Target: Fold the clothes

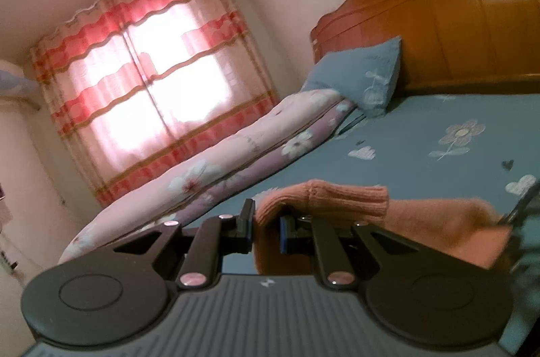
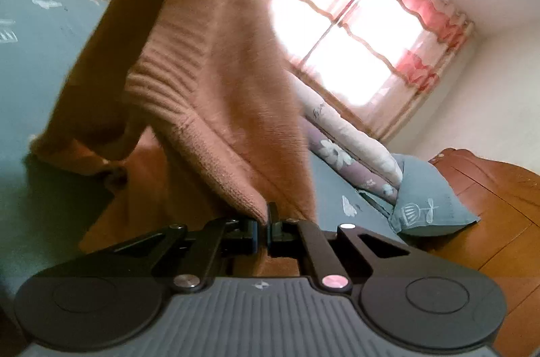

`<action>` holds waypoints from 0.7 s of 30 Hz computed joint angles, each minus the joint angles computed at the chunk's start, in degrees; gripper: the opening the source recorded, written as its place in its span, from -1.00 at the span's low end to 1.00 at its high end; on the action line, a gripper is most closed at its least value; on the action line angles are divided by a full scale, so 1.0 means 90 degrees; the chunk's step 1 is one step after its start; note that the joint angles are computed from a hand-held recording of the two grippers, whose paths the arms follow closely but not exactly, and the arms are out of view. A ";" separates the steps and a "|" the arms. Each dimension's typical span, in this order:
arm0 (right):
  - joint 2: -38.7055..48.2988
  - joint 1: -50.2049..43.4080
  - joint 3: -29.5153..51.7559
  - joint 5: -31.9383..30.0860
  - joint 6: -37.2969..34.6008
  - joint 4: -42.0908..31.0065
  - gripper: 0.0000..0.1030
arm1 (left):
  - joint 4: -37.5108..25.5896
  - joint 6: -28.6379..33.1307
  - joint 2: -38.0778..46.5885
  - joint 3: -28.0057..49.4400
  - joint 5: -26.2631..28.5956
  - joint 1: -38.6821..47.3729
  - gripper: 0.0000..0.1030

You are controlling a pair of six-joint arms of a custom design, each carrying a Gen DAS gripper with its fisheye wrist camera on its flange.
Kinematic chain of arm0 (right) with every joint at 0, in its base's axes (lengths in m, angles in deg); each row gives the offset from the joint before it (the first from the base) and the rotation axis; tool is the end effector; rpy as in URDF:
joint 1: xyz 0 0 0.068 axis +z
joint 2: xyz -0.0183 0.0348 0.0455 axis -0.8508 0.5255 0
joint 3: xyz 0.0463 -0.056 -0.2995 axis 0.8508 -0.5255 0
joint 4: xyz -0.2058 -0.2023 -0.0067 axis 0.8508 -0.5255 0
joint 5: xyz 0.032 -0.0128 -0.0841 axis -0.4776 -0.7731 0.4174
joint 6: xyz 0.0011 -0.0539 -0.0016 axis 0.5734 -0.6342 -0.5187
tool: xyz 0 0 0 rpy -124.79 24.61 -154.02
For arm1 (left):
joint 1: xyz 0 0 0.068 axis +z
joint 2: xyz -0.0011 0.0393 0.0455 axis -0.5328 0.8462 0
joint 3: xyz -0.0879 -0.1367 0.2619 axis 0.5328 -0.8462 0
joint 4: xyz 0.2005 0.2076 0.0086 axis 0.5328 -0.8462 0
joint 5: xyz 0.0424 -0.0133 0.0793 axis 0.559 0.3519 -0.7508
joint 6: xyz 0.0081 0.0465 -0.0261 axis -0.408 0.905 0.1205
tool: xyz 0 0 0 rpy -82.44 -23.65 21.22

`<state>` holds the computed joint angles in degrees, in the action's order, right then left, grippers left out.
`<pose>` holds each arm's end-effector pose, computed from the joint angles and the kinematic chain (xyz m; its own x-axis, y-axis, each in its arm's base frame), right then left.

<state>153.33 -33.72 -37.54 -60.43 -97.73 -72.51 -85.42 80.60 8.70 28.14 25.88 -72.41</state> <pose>0.2597 0.1222 0.3114 0.0948 -0.6510 -0.7531 -0.5600 0.5906 -0.5810 0.2186 -0.1473 0.4564 -0.3388 0.3896 -0.8564 -0.1319 0.8816 0.4532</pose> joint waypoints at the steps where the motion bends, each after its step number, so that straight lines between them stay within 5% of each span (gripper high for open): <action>1: -0.0086 -0.0095 0.0124 -0.0077 -0.0050 -0.0151 -0.89 | -0.0024 -0.0045 -0.0024 -0.0046 -0.0038 0.0004 -0.77; 12: 0.0580 -0.1594 0.3483 -0.1857 0.0344 -0.3041 -0.89 | -0.0794 0.0339 0.0030 0.0511 -0.0577 -0.0699 -0.77; 18: 0.0769 -0.1908 0.4716 -0.2388 0.0347 -0.3827 -0.90 | -0.1363 0.0591 0.0212 0.1411 -0.0926 -0.1008 -0.76; 21: 0.0712 -0.1863 0.4818 -0.2282 0.0302 -0.3433 -0.90 | -0.0957 0.1215 0.0210 0.1627 -0.1285 -0.1190 -0.76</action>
